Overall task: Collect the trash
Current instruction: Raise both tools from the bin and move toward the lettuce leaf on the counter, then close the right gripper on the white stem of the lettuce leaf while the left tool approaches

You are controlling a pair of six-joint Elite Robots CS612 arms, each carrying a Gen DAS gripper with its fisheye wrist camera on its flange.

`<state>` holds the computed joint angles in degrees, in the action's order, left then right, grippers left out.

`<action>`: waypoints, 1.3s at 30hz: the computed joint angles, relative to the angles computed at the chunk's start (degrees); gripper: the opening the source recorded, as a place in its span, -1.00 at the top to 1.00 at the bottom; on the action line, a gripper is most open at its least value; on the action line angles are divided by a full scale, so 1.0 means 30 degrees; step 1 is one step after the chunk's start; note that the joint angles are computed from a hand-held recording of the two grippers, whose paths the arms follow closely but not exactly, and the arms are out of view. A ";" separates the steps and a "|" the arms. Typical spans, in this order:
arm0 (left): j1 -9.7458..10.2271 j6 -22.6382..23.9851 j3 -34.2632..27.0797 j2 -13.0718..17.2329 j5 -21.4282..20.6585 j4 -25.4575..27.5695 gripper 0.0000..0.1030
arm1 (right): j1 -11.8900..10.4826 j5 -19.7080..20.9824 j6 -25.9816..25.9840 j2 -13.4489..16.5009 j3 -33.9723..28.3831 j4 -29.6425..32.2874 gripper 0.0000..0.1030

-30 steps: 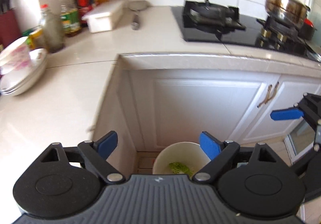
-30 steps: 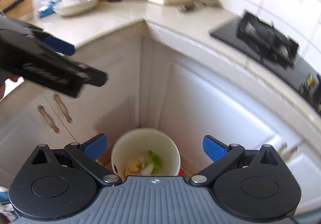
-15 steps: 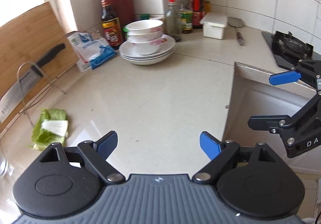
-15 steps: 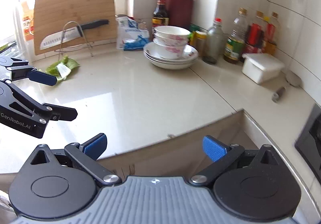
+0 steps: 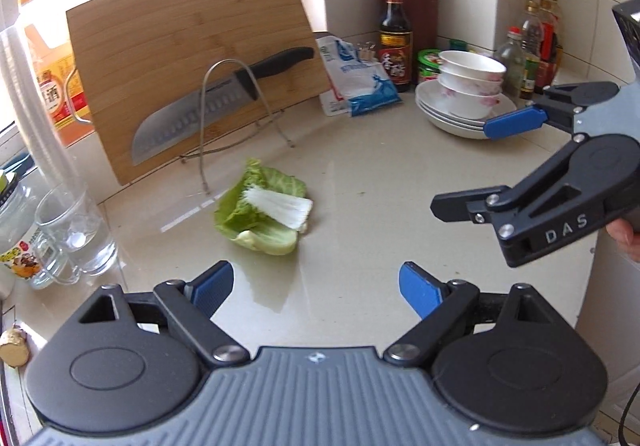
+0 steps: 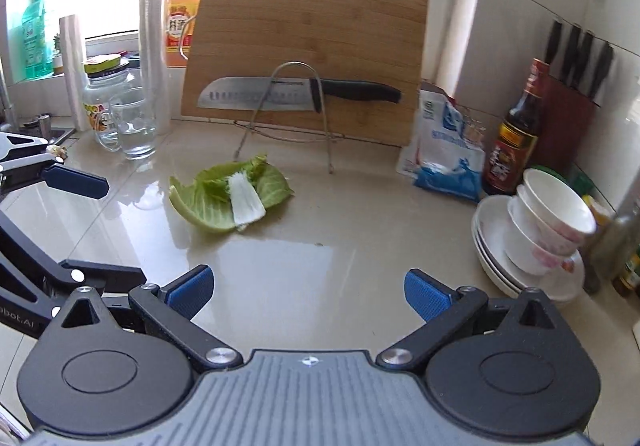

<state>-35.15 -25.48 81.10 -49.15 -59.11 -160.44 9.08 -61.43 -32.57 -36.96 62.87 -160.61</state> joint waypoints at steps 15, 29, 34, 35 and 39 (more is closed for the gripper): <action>0.0774 -0.2412 -0.0215 0.0213 -0.0091 0.1571 -0.76 | 0.1470 0.1153 -0.5054 0.4668 -0.8999 0.7523 -0.26; 0.1134 -0.3016 -0.0447 0.0464 -0.0756 0.1525 -0.76 | 0.1990 0.0578 -0.6438 0.7479 -1.4240 1.1418 -0.08; 0.1234 -0.2975 -0.0581 0.0581 -0.1034 0.1566 -0.76 | 0.2088 -0.0212 -0.6889 0.7485 -1.4106 1.0886 0.21; 0.1246 -0.2980 -0.0597 0.0600 -0.1070 0.1530 -0.76 | 0.2099 -0.0364 -0.6945 0.7471 -1.4061 1.0788 0.24; 0.1296 -0.2846 -0.0669 0.0673 -0.1240 0.1455 -0.76 | 0.2019 -0.0059 -0.6887 0.7435 -1.4141 1.1197 0.36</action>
